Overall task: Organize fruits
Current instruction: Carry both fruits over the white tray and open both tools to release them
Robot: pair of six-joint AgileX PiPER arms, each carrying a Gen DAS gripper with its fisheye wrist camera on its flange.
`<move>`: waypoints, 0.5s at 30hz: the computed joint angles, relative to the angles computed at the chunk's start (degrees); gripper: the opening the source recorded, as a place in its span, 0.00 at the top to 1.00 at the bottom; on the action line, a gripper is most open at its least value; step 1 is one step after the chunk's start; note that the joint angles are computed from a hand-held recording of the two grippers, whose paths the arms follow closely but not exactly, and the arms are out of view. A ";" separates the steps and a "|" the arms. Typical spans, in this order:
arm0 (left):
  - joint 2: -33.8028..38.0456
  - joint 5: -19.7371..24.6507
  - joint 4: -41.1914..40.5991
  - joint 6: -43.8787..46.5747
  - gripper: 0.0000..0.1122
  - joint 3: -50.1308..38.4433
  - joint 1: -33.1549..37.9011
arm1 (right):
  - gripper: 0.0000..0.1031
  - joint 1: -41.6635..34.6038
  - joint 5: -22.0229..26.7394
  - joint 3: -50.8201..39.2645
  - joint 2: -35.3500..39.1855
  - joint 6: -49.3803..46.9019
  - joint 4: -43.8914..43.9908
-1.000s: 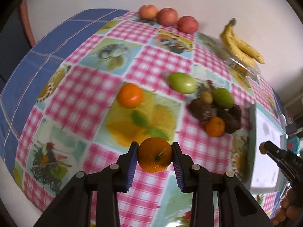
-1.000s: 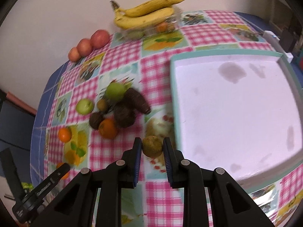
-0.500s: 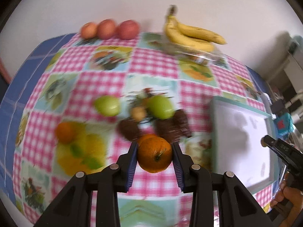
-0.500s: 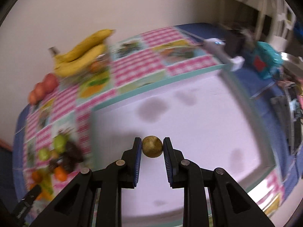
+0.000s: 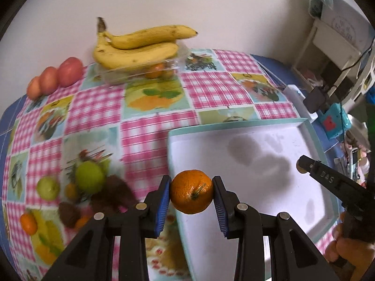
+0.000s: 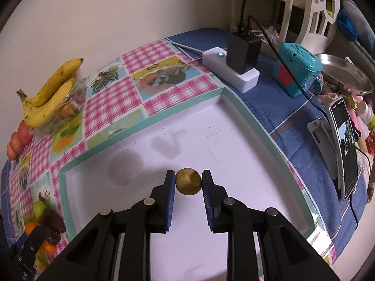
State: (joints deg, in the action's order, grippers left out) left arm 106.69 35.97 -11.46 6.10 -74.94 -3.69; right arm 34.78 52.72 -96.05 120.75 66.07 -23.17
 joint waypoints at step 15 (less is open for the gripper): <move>10.69 -0.45 5.37 -5.52 0.66 -7.54 -3.51 | 0.77 -5.06 -2.00 1.48 1.54 0.02 0.75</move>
